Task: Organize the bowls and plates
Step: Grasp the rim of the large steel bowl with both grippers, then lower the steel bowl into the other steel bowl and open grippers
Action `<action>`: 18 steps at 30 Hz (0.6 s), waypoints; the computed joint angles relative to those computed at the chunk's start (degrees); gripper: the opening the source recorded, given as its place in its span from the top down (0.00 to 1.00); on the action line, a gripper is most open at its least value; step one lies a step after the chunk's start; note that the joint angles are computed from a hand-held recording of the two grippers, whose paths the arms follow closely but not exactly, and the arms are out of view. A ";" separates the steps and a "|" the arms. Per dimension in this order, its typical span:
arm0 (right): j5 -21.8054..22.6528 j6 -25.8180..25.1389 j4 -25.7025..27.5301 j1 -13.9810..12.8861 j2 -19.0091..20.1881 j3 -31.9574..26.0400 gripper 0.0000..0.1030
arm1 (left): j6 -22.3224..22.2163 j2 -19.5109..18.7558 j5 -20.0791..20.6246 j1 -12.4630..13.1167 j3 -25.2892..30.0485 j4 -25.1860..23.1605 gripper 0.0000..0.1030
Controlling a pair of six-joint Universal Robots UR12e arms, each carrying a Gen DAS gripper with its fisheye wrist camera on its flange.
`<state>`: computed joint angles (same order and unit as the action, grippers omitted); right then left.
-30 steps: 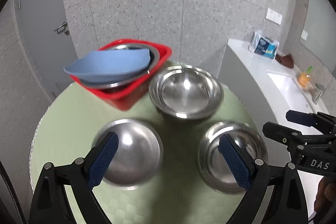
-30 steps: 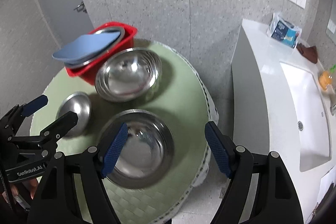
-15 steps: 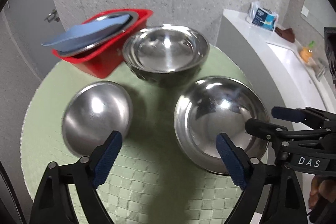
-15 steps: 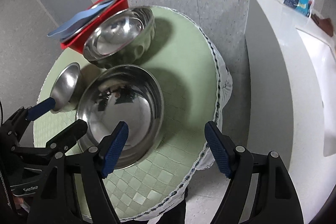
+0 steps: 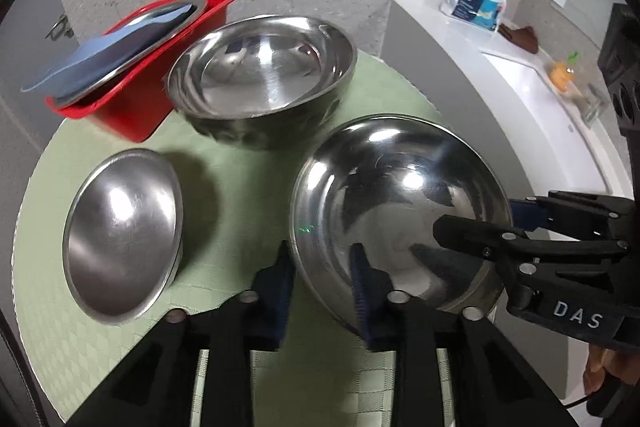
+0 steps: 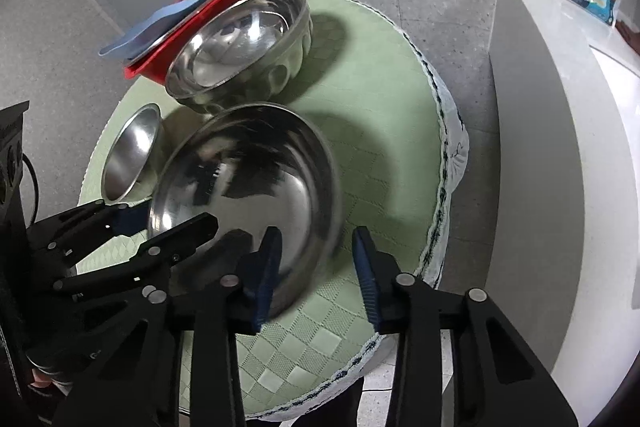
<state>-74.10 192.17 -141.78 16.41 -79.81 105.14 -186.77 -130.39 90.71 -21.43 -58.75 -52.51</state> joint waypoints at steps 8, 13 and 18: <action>-1.89 0.23 -0.05 0.10 -0.71 -0.63 0.65 | 1.20 0.59 -2.73 0.71 -0.10 2.35 0.80; -3.25 0.42 -1.48 0.27 -1.00 -1.89 0.65 | 1.24 1.11 -3.95 1.37 0.23 4.92 0.80; -4.50 0.37 -2.79 0.69 0.15 -4.92 0.65 | 1.10 0.57 -4.57 2.47 2.08 5.59 0.80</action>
